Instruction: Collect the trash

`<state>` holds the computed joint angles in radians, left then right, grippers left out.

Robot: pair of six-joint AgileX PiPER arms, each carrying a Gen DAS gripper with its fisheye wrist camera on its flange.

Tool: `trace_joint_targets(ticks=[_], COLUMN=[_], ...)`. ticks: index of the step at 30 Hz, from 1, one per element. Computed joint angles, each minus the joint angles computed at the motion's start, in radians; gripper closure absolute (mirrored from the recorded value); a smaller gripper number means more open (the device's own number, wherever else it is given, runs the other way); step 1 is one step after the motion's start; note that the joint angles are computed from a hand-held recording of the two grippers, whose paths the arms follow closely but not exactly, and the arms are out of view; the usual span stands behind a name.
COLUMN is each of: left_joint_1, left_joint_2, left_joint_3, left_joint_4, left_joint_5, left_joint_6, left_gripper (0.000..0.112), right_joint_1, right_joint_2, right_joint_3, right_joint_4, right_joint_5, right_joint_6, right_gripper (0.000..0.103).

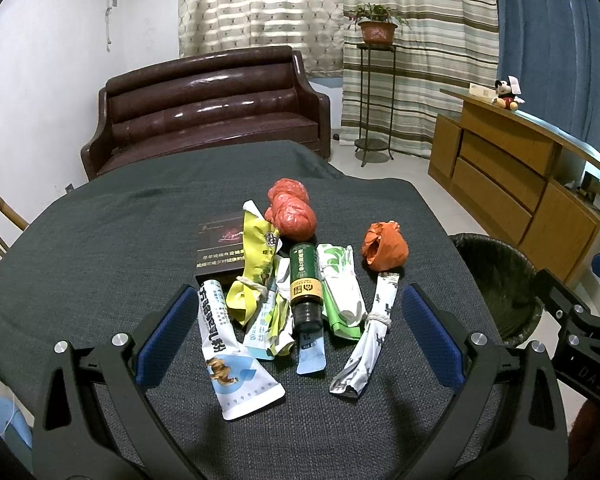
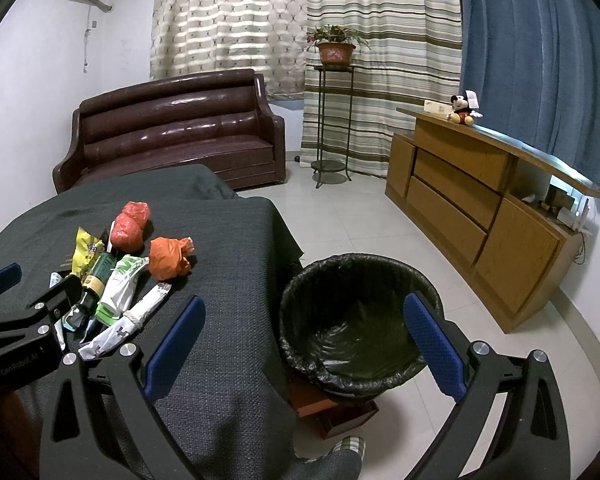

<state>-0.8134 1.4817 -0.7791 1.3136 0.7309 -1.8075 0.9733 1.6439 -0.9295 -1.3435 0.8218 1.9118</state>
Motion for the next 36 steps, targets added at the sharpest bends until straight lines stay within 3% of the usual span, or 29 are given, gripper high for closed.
trace_joint_targets(ticks=[36], left_joint_1=[0.011], left_joint_2=[0.011], left_joint_3=[0.0], left_joint_4=[0.008], left_joint_5=[-0.011], left_joint_6=[-0.005], left_gripper=[0.014], right_joint_1=[-0.024], right_joint_2=[-0.022], right_joint_3=[0.028], right_joint_4=[-0.012], right_joint_5=[-0.023], right_joint_6=[0.004], right_gripper=[0.006])
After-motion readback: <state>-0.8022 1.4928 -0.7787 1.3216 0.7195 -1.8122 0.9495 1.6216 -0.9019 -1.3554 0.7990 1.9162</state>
